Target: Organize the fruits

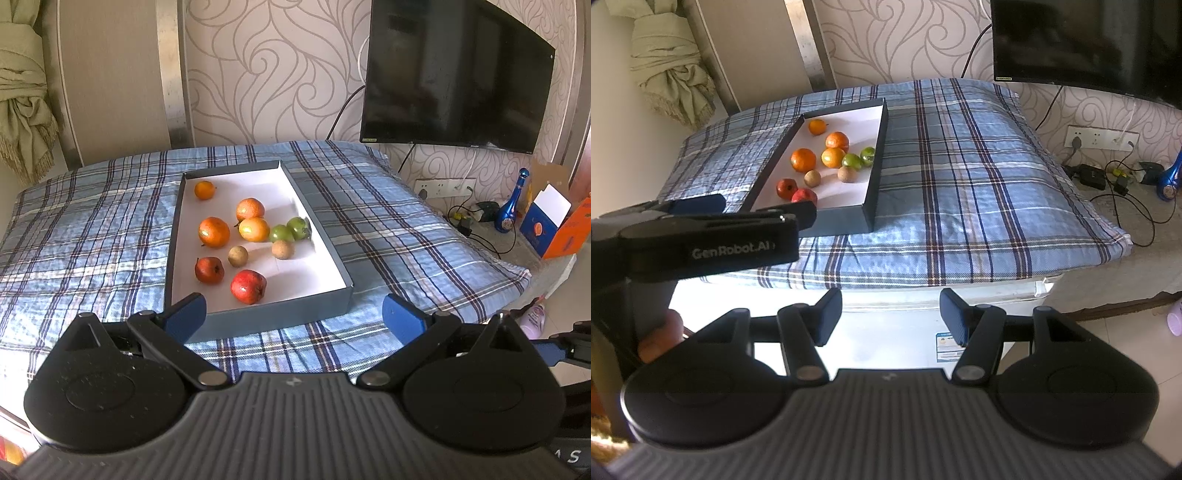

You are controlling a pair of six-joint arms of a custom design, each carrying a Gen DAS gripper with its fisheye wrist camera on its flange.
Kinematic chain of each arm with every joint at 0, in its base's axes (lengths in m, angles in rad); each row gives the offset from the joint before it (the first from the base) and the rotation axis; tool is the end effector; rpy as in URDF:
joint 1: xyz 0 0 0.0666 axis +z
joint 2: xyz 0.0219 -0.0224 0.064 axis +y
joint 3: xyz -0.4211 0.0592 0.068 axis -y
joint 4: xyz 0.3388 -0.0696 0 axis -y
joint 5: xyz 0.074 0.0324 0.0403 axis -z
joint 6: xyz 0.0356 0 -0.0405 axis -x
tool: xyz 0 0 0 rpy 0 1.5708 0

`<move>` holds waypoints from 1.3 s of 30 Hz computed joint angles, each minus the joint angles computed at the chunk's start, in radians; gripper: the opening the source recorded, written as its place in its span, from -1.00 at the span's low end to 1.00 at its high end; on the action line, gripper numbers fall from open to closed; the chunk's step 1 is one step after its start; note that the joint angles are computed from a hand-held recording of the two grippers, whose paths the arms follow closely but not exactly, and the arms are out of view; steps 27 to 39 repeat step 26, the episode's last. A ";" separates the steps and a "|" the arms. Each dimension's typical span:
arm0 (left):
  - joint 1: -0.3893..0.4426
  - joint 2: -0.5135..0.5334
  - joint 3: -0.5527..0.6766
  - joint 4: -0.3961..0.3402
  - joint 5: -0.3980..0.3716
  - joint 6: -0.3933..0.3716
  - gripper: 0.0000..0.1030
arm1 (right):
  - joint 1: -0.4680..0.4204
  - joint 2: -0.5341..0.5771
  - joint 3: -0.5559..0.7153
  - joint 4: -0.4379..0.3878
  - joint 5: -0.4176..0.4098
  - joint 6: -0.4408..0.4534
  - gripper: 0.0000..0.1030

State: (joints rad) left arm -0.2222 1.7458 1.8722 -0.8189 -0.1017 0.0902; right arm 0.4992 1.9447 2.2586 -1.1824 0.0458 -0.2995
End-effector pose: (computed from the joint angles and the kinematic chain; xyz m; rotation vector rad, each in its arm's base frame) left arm 0.5688 -0.1252 0.5061 0.0951 2.2575 -0.0515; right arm 0.5557 0.3007 0.5186 -0.2248 2.4508 0.2986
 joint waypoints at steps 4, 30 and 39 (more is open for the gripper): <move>0.000 0.003 0.004 -0.002 0.000 -0.001 1.00 | 0.001 0.002 0.005 -0.005 0.000 -0.001 0.18; 0.000 0.007 0.009 0.012 0.010 -0.011 0.99 | -0.007 0.011 0.021 -0.009 -0.009 0.001 0.19; 0.000 0.007 0.009 0.012 0.010 -0.011 0.99 | -0.007 0.011 0.021 -0.009 -0.009 0.001 0.19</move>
